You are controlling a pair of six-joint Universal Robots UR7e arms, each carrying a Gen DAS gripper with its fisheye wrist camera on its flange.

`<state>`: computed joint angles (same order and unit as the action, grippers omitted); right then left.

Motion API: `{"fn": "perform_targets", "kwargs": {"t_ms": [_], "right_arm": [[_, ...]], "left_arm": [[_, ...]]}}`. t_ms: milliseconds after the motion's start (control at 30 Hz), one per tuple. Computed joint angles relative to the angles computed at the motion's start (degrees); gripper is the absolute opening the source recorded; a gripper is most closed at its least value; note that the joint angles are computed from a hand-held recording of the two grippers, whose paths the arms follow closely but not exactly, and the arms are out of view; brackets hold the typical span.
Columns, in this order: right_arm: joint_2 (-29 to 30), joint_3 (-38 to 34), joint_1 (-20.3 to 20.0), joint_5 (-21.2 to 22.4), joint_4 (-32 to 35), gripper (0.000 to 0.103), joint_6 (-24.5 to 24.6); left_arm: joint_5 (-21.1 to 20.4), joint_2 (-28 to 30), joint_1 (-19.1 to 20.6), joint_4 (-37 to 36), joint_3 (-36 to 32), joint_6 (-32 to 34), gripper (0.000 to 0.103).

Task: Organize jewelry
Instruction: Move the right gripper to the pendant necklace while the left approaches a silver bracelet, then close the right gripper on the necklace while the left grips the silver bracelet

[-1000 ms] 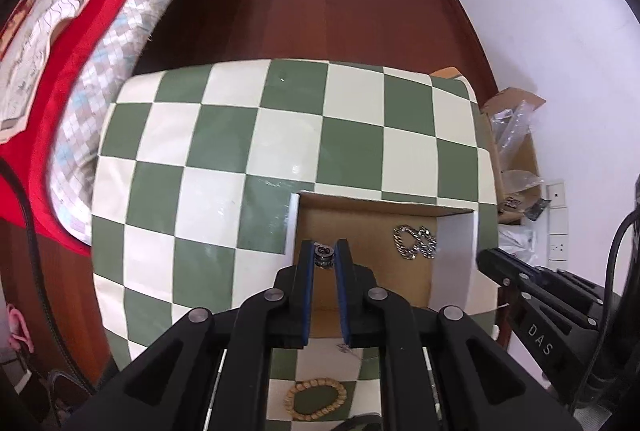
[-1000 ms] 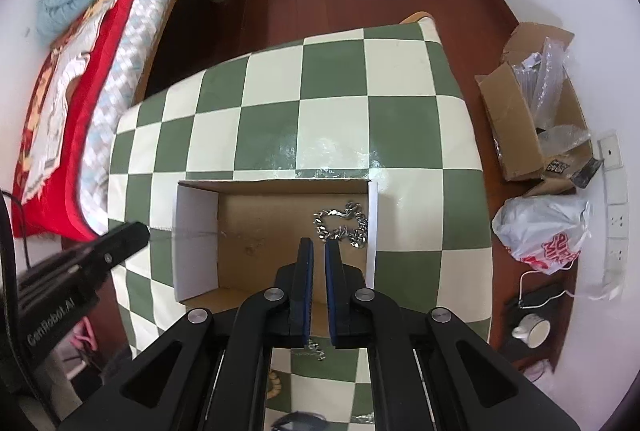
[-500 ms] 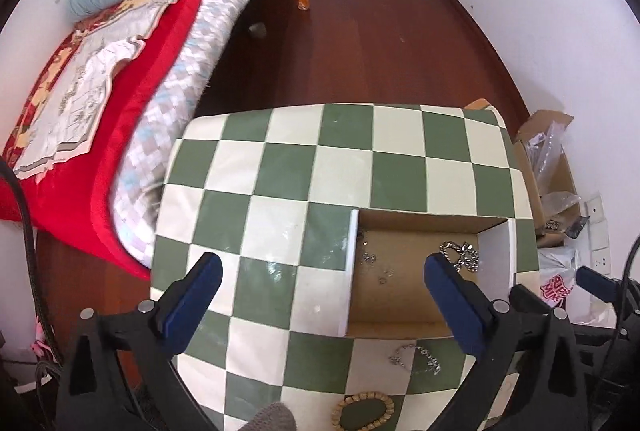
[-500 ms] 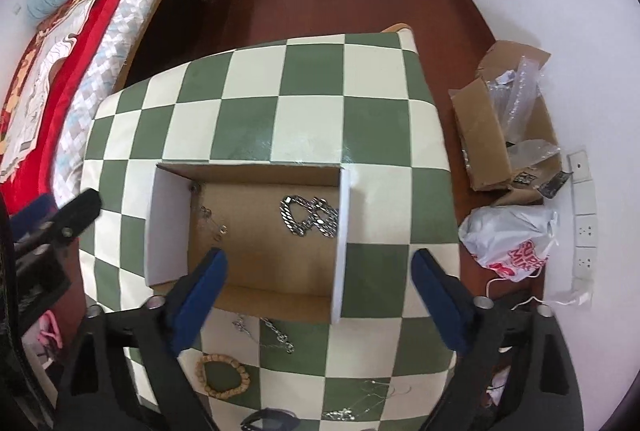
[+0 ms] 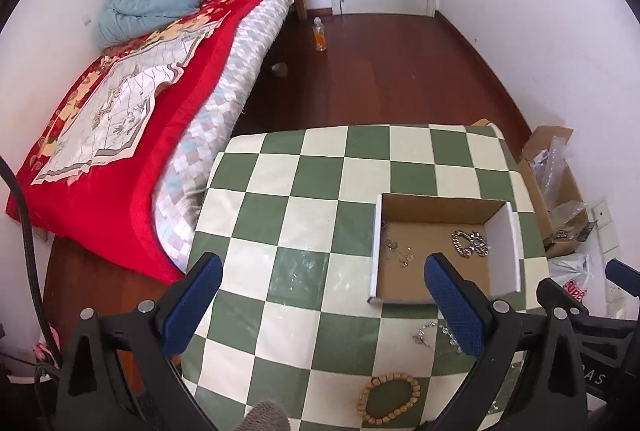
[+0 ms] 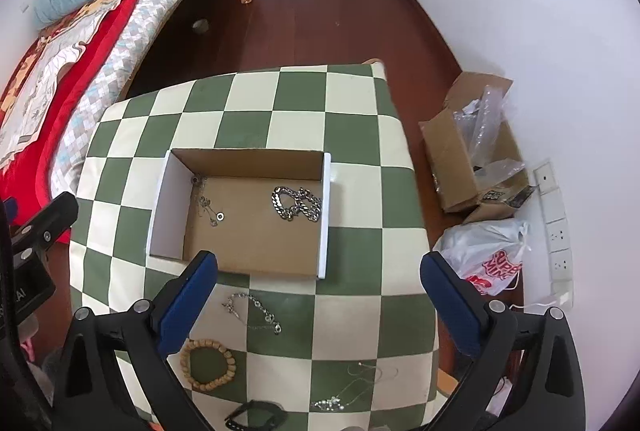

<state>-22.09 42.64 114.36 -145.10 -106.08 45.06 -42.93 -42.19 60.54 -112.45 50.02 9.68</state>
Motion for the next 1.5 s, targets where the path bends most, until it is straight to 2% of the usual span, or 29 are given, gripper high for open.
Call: {"fn": "perform_targets", "kwargs": {"t_ms": [400, 600, 700, 800, 867, 967, 1000, 1067, 1133, 1167, 1333, 1467, 1500], "right_arm": [[-3.45, 8.50, 5.68, -8.43, -6.98, 0.102, 1.73], [-5.31, 12.10, 8.08, -8.49, -11.06, 0.102, 1.58], [-7.67, 15.98, 8.63, -6.45, -12.38, 0.102, 3.94], [-11.01, 21.73, 7.95, -2.94, -11.99, 0.102, 8.53], [-13.52, 26.54, 6.59, 0.54, -11.38, 0.102, 12.36], [-16.66, 34.02, 3.98, 6.42, -14.02, 0.101, 15.63], [-17.44, 36.37, 3.19, 8.09, -15.56, 0.098, 15.89], [-18.68, 40.58, 1.47, 11.45, -17.83, 0.083, 17.21], [-19.47, 44.22, -0.16, 14.23, -21.47, 0.076, 17.71], [-19.93, 46.26, -1.07, 15.65, -23.83, 0.076, 18.04], [-18.69, 48.37, -4.19, 19.04, -27.81, 0.075, 18.74], [-14.92, 44.01, -5.25, 20.53, -22.64, 0.068, 19.20], [-13.86, 42.36, -4.65, 18.71, -20.54, 0.065, 19.44]], "left_arm": [[-1.28, -10.92, -2.51, -8.80, 13.34, 1.58, 0.103], [-0.33, -15.14, -3.22, -9.74, 17.64, 1.71, 0.103], [1.61, -16.55, -3.00, -10.18, 20.42, 2.73, 0.103], [4.27, -17.05, -2.01, -9.23, 23.15, 3.00, 0.103], [5.25, -16.96, -0.83, -4.68, 23.79, 0.03, 0.103], [6.54, -16.39, 0.73, 0.42, 24.73, -3.61, 0.103], [6.68, -16.20, 1.12, 1.92, 24.83, -4.59, 0.103], [7.42, -15.53, 1.76, 4.33, 25.02, -6.26, 0.103], [8.05, -14.66, 2.05, 6.68, 24.83, -7.61, 0.103], [8.45, -14.17, 2.13, 6.77, 25.04, -7.65, 0.103], [9.19, -12.70, 2.04, 7.15, 25.20, -7.44, 0.103], [8.97, -11.33, 1.92, 8.57, 24.25, -8.07, 0.103], [8.80, -11.01, 1.90, 8.97, 23.96, -8.22, 0.103]]}}
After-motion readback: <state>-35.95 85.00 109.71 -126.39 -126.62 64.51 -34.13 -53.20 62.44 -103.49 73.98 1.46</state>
